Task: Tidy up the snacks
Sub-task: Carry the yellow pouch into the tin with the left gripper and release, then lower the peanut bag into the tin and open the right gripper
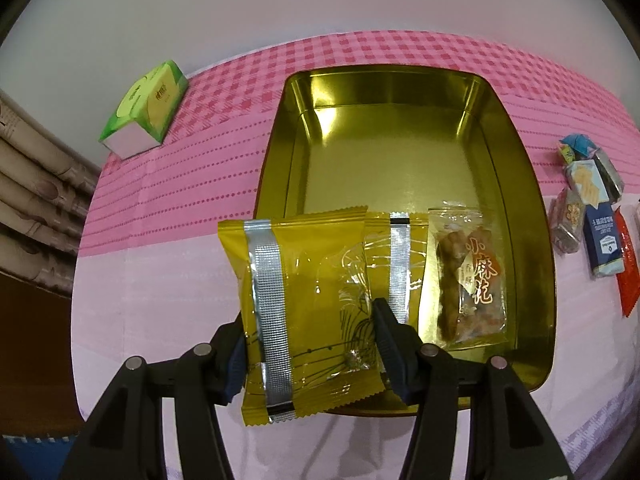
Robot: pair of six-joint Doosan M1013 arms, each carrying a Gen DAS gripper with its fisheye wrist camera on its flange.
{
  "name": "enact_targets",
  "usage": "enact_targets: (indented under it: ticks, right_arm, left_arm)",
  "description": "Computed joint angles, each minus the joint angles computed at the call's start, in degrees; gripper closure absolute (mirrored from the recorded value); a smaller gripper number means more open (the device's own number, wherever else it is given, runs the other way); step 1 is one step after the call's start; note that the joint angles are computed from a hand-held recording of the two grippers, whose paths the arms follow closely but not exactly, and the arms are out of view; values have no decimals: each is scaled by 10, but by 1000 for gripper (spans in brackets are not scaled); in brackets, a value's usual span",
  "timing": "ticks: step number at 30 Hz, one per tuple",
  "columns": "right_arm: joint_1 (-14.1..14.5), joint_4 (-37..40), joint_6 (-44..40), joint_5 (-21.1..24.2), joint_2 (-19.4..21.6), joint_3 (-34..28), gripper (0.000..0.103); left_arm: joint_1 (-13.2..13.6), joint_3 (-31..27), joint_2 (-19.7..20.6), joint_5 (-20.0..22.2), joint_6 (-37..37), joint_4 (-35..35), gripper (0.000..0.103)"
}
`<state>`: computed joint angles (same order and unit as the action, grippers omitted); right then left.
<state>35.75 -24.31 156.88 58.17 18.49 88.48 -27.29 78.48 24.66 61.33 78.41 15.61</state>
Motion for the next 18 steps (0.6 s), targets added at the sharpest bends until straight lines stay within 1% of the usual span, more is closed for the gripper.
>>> enact_targets:
  ticks: [4,9,11,15,18]
  right_arm:
    - [-2,8,-15,15,8,-10,77]
    - [-1,5,-22,31,15,-20,77]
    - [0,4,-24,40,18,-25,78]
    - [6,-16,-28,62,25,-35,84]
    - [8,-17,-19,65,25,-39,84]
  left_arm:
    - [2,4,-4,-10,7,-10,45]
    - [3,16,-14,-32,4,-12,42]
    - [4,22,-20,-44,-1,-13,42]
    - [10,33,-32,-63,-17,-26,41]
    - [15,41,-38,-76,-29,-28,41]
